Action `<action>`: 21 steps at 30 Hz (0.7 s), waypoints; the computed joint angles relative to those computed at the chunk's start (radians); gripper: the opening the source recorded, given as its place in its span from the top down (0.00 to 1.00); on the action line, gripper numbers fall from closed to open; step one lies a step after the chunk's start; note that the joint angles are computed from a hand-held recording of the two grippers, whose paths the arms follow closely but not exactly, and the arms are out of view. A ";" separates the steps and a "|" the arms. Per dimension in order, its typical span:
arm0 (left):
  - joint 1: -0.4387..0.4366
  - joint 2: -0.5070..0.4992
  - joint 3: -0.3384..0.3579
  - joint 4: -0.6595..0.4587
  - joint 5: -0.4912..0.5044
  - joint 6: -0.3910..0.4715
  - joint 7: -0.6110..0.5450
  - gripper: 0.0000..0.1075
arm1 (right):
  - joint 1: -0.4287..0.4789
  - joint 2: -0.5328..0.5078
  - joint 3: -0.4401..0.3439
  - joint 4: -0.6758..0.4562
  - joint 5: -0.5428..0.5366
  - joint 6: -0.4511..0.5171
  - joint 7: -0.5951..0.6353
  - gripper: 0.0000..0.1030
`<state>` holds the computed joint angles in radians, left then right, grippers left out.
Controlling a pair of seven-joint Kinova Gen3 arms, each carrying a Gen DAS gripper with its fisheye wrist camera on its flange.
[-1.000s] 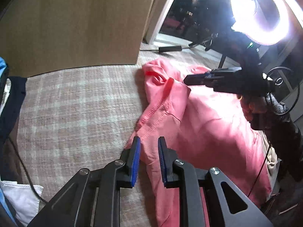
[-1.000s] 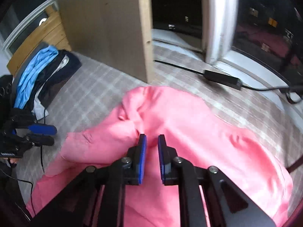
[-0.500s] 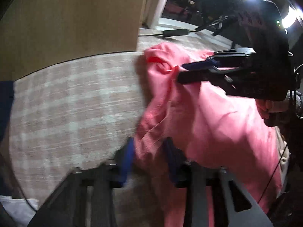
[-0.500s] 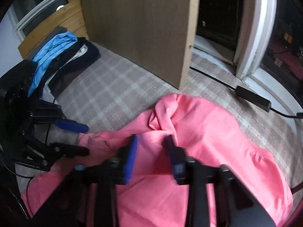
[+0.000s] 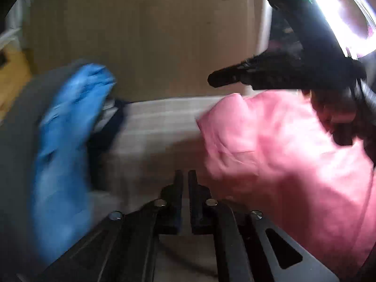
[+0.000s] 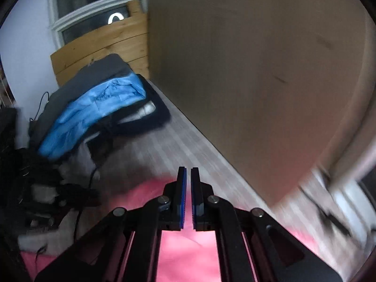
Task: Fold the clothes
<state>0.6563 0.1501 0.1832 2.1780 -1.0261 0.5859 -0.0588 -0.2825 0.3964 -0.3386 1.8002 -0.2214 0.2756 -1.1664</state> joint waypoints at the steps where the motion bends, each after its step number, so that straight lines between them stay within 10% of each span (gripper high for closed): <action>1: -0.046 -0.004 0.023 0.008 0.041 -0.029 -0.036 0.89 | -0.010 0.022 0.005 -0.034 0.009 0.027 -0.005 0.82; 8: -0.152 -0.004 -0.019 0.018 0.258 -0.236 -0.320 0.85 | 0.243 -0.048 -0.145 0.066 -0.210 0.016 0.108 0.70; 17: -0.281 0.138 -0.008 -0.124 0.502 -0.339 -0.678 0.70 | 0.088 -0.032 0.117 0.114 -0.101 0.036 -0.060 0.70; 21: -0.245 0.151 -0.061 -0.128 0.546 -0.342 -0.714 0.70 | 0.128 -0.017 0.102 0.124 -0.085 0.010 -0.075 0.70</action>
<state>0.4117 0.3009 0.1218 2.0498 -0.4800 0.2437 -0.7724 -0.1549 0.3792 -0.2363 1.9239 -0.3066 0.2860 -1.2411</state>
